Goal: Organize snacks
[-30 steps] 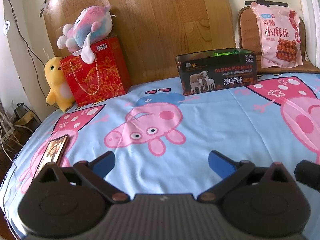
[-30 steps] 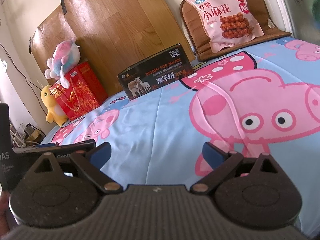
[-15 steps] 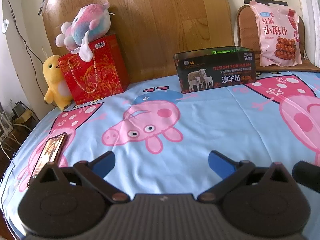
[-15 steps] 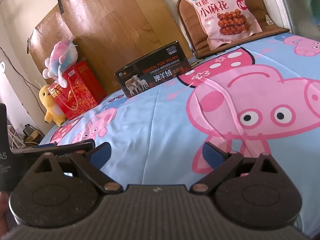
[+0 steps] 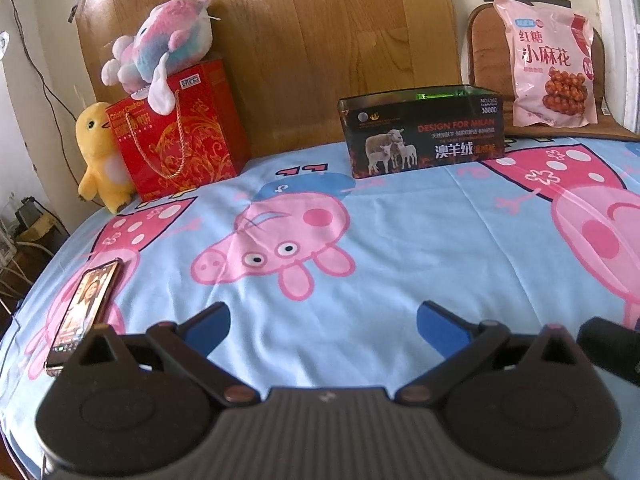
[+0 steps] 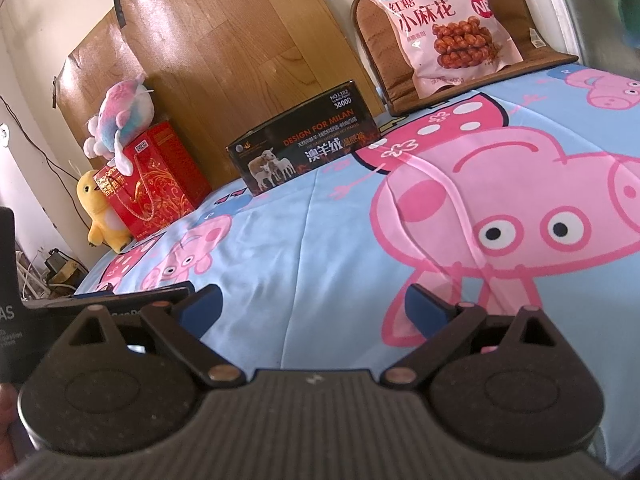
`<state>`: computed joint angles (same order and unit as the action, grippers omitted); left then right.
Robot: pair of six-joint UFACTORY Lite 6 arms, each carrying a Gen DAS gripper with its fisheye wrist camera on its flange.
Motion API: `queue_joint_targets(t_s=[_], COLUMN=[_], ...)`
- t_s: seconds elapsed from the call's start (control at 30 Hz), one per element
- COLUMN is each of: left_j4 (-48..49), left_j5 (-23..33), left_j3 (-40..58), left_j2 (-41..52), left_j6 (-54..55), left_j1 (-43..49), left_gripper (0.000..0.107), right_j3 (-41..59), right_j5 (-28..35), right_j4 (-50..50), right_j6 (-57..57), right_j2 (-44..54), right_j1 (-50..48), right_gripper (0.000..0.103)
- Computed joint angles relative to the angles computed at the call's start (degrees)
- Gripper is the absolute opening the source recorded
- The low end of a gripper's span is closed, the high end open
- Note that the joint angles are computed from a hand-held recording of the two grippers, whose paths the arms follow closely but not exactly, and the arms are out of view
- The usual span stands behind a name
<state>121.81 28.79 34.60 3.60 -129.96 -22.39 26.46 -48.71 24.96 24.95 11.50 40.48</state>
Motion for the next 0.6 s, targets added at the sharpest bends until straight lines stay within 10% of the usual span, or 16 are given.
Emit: queue_joint_targets(t_s=[0.6], left_j4=[5.61], left_j5=[-3.96], left_j3=[-0.98], left_j2=[-1.62], left_j6=[-4.61], left_j1=[0.91], left_gripper=[0.103], right_j3=[0.13], right_j5=[0.07], right_j4=[0.05], right_j6=[-0.11], right_j2=[0.05], right_j1=[-0.16], right_gripper=[0.099])
